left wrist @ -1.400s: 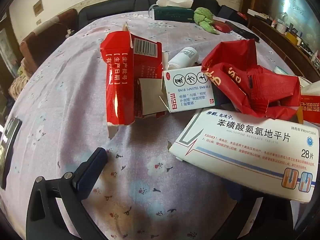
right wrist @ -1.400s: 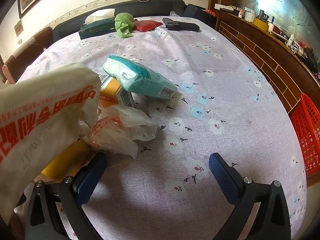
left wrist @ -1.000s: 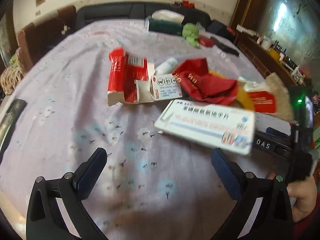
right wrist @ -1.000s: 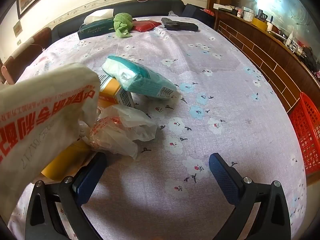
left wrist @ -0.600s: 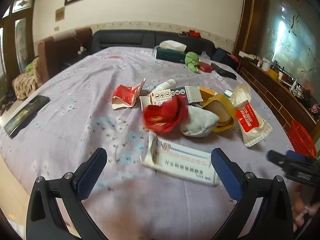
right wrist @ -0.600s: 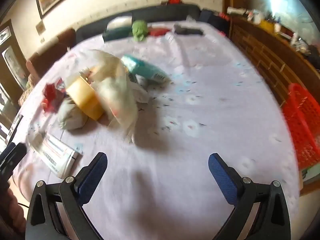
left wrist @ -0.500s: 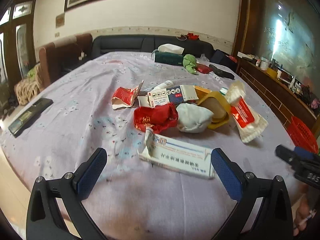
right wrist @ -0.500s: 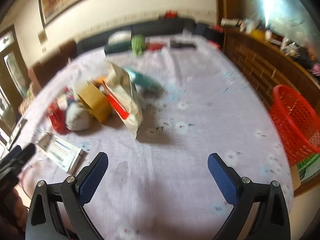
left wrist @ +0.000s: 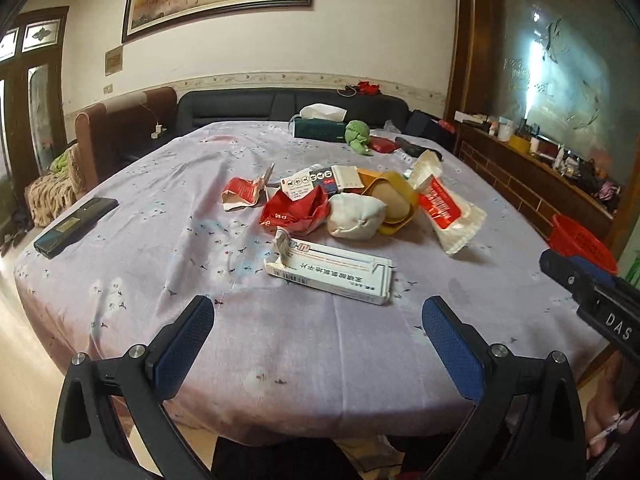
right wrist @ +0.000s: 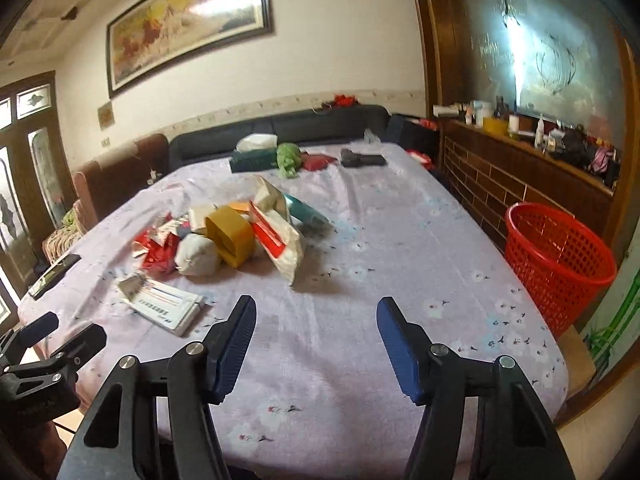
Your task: Collect trash
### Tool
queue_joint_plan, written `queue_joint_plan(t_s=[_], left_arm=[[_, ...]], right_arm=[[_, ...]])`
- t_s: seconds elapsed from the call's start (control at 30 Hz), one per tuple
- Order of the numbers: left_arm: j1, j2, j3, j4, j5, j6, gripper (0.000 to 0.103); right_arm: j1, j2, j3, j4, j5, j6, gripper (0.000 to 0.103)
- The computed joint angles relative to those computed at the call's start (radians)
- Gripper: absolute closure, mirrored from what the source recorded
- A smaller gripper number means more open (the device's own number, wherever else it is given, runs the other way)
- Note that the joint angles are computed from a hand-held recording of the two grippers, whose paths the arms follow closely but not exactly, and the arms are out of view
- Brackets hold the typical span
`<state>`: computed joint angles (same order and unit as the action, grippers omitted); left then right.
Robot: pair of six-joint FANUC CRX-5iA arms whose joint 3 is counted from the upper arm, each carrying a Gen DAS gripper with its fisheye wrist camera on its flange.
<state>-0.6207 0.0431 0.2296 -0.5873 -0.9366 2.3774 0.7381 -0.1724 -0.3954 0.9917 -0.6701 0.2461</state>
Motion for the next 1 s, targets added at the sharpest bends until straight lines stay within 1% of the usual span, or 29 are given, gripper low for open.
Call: queue_joint_plan(t_s=[0.13,0.2,0.27,0.37,0.4,0.5,0.63,0.7,1.0], left_arm=[[0.002,-0.020,-0.024,0.005,0.015,0.017,0.000],[-0.018,-0.014,-0.007,-0.043,-0.005,0.048,0.000],[-0.034,-0.014,0.004,-0.092,-0.009,0.067,0.000],[-0.065,-0.012,0.020,-0.181,-0.024,0.111,0.000],[-0.069,-0.009,0.024,-0.192,-0.027,0.108,0.000],[-0.064,-0.005,0.026,-0.182,-0.025,0.083,0.000],[-0.049,-0.003,0.021,-0.146,-0.017,0.045,0.000],[-0.048,-0.005,0.019,-0.142,-0.015,0.043,0.000],[-0.035,0.003,0.019,-0.100,-0.017,0.014,0.000]], right_arm=[[0.005,-0.017,-0.023,0.037,0.007,-0.034,0.036],[0.002,-0.015,-0.029,0.066,0.007,-0.062,0.036],[0.003,-0.011,-0.024,0.070,0.003,-0.061,0.036],[0.006,-0.004,-0.035,0.136,-0.015,-0.092,0.036],[0.004,-0.006,-0.042,0.159,-0.010,-0.103,0.036],[0.004,-0.007,-0.047,0.177,-0.008,-0.104,0.036],[0.012,-0.004,-0.036,0.121,-0.004,-0.057,0.036],[0.016,0.001,-0.028,0.098,-0.008,-0.034,0.036],[0.027,0.014,-0.018,0.093,-0.031,-0.019,0.036]])
